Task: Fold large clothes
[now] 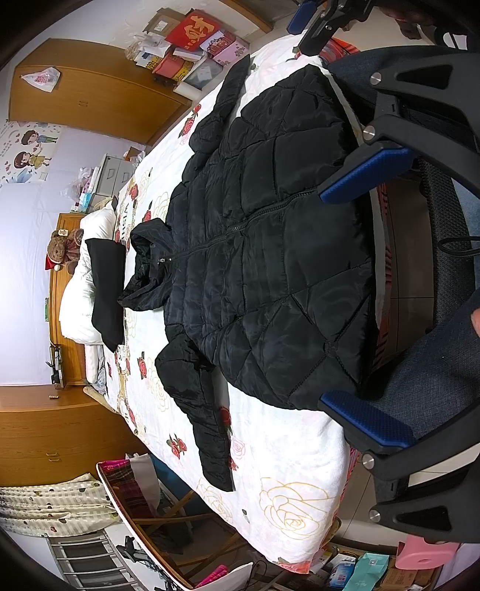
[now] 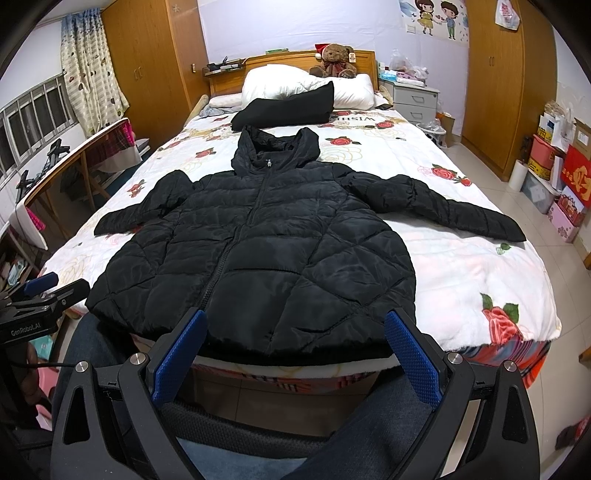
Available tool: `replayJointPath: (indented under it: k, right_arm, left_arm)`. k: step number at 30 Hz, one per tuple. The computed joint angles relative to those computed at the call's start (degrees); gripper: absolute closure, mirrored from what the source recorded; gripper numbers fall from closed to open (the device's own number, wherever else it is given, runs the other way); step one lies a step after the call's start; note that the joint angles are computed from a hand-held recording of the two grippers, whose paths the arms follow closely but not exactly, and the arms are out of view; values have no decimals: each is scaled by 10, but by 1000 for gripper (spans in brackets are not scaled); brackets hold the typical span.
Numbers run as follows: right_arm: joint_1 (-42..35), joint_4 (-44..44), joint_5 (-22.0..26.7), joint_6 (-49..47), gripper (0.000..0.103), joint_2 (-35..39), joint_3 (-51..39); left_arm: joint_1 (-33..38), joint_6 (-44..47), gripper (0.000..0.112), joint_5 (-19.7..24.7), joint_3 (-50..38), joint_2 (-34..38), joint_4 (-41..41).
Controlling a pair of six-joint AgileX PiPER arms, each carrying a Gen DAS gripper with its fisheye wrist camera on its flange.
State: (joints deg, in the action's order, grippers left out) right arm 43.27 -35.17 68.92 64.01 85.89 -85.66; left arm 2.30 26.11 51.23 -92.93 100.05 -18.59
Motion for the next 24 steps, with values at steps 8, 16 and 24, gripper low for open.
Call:
replayJointPath:
  k: [8, 16, 24]
  right_arm:
    - [0, 2, -1, 0, 6, 2, 0]
    - [-15, 15, -14, -16, 6, 12, -6]
    - [-51, 42, -42, -62, 6, 32, -29]
  left_arm:
    - [-3, -4, 10, -1, 1, -2, 4]
    - [-9, -15, 10, 4, -8, 6, 15]
    - [-1, -23, 10, 26, -71, 64, 24]
